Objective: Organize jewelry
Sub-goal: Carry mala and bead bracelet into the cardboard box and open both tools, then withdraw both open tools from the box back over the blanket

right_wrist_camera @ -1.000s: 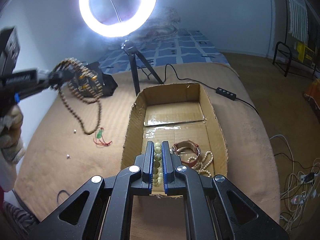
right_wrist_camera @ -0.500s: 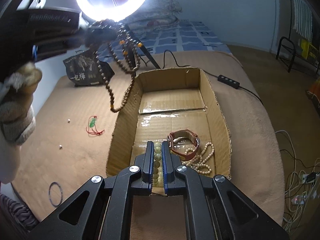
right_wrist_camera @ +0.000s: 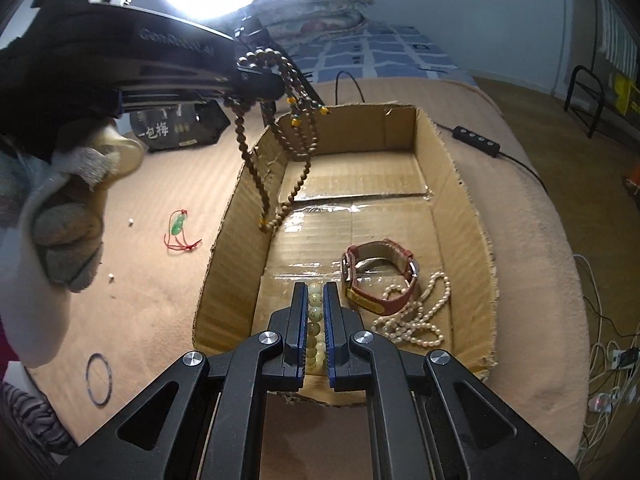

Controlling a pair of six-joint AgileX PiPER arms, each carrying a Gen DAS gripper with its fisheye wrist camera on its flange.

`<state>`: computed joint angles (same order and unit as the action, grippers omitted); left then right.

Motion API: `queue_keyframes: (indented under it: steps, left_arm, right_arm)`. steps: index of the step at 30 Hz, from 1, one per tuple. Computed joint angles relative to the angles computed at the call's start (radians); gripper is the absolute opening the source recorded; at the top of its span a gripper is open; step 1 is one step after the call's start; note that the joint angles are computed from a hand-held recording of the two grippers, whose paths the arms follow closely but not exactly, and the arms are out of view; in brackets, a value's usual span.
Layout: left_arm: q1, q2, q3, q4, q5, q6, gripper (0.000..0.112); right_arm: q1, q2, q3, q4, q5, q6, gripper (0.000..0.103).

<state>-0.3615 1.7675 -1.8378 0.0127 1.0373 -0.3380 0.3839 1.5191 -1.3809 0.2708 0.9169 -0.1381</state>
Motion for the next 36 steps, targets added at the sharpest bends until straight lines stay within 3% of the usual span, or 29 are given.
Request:
queue_keyframes:
  steps: [7, 10, 11, 13, 15, 20, 22, 33, 34, 36]
  left_arm:
    - [0.014, 0.017, 0.018, -0.011, 0.009, 0.005, 0.006]
    - [0.015, 0.017, 0.012, -0.011, 0.022, 0.002, 0.029]
    - [0.018, 0.012, 0.017, -0.016, 0.018, 0.005, 0.033]
    - [0.016, 0.003, 0.021, -0.008, 0.02, 0.003, 0.034]
    - [0.017, -0.003, 0.023, -0.005, 0.028, 0.005, 0.034]
    - [0.025, -0.043, 0.056, 0.004, 0.033, 0.0, 0.034]
    - [0.025, -0.065, 0.072, 0.013, 0.036, -0.001, 0.034]
    - [0.092, -0.241, 0.187, 0.01, 0.075, 0.044, 0.034]
    - [0.105, -0.253, 0.194, 0.008, 0.081, 0.054, 0.035]
    - [0.144, -0.3, 0.226, -0.019, 0.084, 0.094, 0.047]
  right_arm:
    - [0.001, 0.009, 0.003, 0.005, 0.002, -0.004, 0.006]
    - [0.001, 0.019, -0.01, 0.005, 0.018, 0.0, 0.008]
    - [0.001, 0.022, -0.015, 0.002, 0.021, 0.001, 0.011]
    - [0.005, 0.024, -0.019, -0.016, 0.018, 0.012, 0.037]
    - [0.011, 0.007, -0.005, -0.035, -0.004, 0.025, 0.05]
    - [0.014, -0.019, -0.005, -0.055, 0.001, 0.045, 0.055]
    - [0.017, -0.031, -0.002, -0.065, 0.002, 0.061, 0.061]
    - [0.094, -0.082, -0.051, -0.155, 0.038, 0.185, 0.062]
    - [0.11, -0.087, -0.059, -0.167, 0.047, 0.207, 0.062]
    - [0.129, -0.095, -0.066, -0.177, 0.058, 0.233, 0.062]
